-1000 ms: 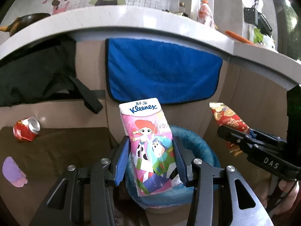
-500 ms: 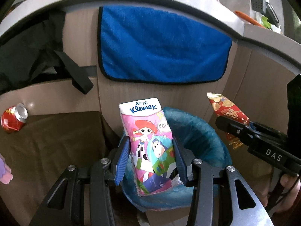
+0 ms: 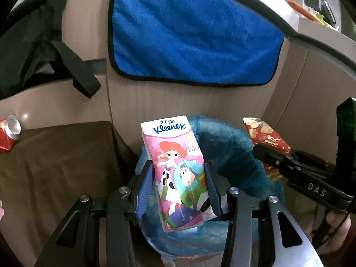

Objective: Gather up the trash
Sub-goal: 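Carry the Kleenex pack and red-gold wrapper into the blue bin and open both tools, then return to the table and grasp the purple sponge pad with the right tool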

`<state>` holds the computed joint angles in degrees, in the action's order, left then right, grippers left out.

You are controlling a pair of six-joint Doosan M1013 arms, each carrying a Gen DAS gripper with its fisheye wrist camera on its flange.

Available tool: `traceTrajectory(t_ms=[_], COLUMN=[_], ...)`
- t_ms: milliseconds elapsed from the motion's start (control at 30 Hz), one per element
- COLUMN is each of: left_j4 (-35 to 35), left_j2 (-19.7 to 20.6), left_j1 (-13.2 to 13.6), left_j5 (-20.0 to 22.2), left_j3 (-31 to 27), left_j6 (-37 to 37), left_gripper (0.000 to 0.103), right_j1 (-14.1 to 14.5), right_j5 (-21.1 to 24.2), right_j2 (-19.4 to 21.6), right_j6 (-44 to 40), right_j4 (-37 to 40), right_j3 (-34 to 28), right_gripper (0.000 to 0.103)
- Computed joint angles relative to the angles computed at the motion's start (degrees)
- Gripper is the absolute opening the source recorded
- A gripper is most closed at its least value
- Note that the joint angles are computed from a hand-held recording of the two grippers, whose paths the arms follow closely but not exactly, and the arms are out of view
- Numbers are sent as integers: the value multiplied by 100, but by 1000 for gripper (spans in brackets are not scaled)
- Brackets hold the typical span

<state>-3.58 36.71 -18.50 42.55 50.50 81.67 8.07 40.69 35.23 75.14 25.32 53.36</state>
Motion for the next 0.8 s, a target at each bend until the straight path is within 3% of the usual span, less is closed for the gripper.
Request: traceTrajectory(t_ms=[133,267,467,800], left_j4=[-489,-752,-1006,-667], left_j2=[149,211,95,-310], left_j1=[68,137,223,418], left_j5=[333,424,189,-137], left_j3=[-235,-306,-167,352], left_j6=[243,184,78,-338], left_gripper=[49,55,60,61], right_j1=[-20,-62,-65,51], right_j5=[26,-82,-66,224], right_j2=[31,-11,-44,70], right_j6=[126,205,315,393], right_j4=[44,206,145,-159], right_j3=[-12,102,138,-198], right_gripper=[39,61,62,66])
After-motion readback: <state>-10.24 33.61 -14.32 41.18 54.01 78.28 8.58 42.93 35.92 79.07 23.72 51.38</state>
